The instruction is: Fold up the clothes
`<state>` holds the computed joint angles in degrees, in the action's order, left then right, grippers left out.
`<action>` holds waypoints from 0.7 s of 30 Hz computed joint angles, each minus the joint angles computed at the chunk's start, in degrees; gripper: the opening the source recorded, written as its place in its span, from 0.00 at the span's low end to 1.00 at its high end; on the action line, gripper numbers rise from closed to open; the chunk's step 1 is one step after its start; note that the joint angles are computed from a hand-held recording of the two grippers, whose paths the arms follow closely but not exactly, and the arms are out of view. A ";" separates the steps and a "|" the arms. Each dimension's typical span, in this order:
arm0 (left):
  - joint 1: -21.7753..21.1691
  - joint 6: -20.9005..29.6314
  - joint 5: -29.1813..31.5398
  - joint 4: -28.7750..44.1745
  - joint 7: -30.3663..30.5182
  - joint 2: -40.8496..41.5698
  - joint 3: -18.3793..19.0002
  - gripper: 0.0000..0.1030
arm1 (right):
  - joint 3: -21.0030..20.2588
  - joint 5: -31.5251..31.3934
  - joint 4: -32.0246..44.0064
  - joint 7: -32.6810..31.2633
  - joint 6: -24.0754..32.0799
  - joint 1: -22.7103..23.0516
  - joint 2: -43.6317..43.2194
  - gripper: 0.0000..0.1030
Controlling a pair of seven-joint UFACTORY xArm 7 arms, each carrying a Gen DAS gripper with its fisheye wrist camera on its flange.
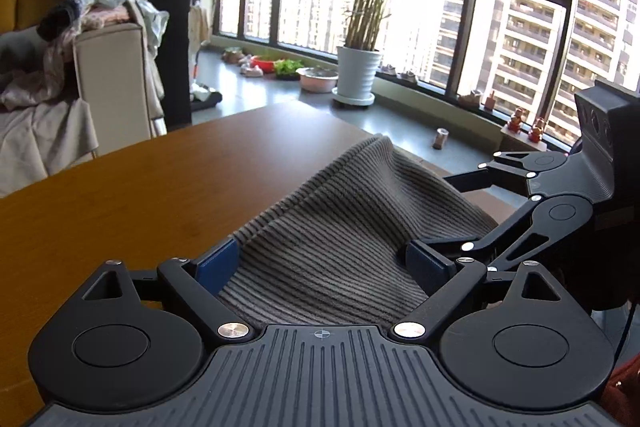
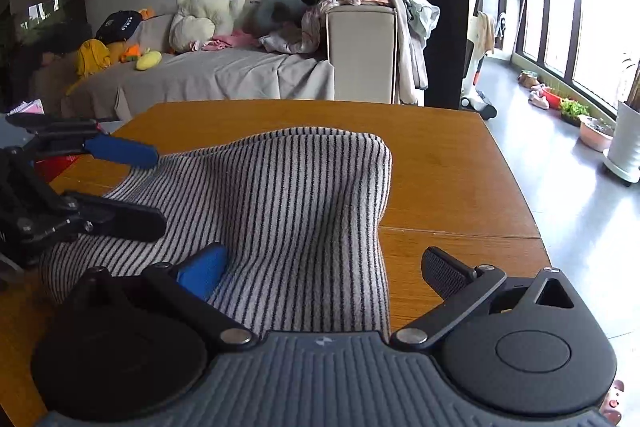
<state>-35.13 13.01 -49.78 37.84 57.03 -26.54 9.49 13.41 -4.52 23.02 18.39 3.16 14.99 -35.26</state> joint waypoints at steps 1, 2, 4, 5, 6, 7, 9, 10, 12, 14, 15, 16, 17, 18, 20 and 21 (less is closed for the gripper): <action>1.57 -0.76 1.98 0.70 -1.10 1.18 -1.36 0.95 | -1.02 1.02 -0.52 0.53 -0.43 1.13 -0.05 1.00; 3.39 -1.22 4.36 1.56 -2.87 2.68 -2.74 0.95 | -3.53 2.44 -0.98 0.32 -0.60 3.75 -0.05 1.00; 6.16 0.89 7.36 4.66 -6.74 7.23 -3.46 0.98 | -9.46 5.82 -1.41 -0.74 -0.56 9.69 0.06 1.00; 5.53 4.03 5.38 6.71 -6.17 9.11 -1.56 0.99 | -11.09 7.12 -1.54 -1.15 -0.12 11.16 -0.27 1.00; 5.44 7.39 2.32 8.46 -5.11 10.51 -0.14 1.00 | -11.45 8.01 -2.15 -1.17 0.43 11.29 -1.83 1.00; 5.92 9.52 0.45 9.41 -4.80 11.30 0.37 1.00 | -11.74 8.83 -2.75 -1.12 1.04 11.33 -3.44 1.00; 7.15 13.41 -2.75 11.03 -4.45 12.72 1.03 1.00 | -12.02 10.18 -4.76 -1.00 1.92 11.25 -7.95 1.00; 7.74 13.96 -4.02 10.97 -3.80 12.78 0.87 1.00 | -12.04 10.67 -6.17 -0.89 2.29 11.15 -10.96 1.00; 8.72 14.31 -7.12 10.45 -1.79 12.64 0.48 1.00 | -14.10 12.43 -8.64 -0.99 3.50 12.81 -16.53 0.99; 9.65 14.23 -9.68 10.19 0.10 12.65 -0.29 1.00 | -17.09 15.06 -10.04 -0.99 5.97 15.91 -20.20 0.90; 10.18 14.35 -10.66 10.21 0.74 12.76 -0.74 1.00 | -18.52 16.52 -10.34 -1.14 7.63 17.87 -21.20 0.86; 10.75 14.60 -11.52 10.18 1.30 12.80 -1.19 1.00 | -18.72 17.40 -10.16 -1.38 8.99 18.96 -20.93 0.85; 11.32 14.84 -12.48 9.96 1.90 12.68 -1.61 1.00 | -18.89 18.32 -9.92 -1.69 10.29 20.02 -20.54 0.76; 11.89 14.90 -13.31 9.70 2.37 12.53 -2.13 1.00 | -19.51 19.24 -9.60 -2.69 10.10 21.49 -19.11 0.69; 13.18 15.08 -14.31 9.19 2.67 12.01 -3.33 0.98 | -20.12 21.38 -8.77 -3.74 8.98 23.60 -15.46 0.57; 13.95 15.37 -14.26 8.80 2.15 11.56 -4.04 0.96 | -19.94 22.48 -8.86 -3.78 7.20 24.28 -14.08 0.56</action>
<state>-21.17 28.38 -64.05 46.64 59.18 -14.97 5.45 -6.53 17.96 14.16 14.61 10.37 39.27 -49.34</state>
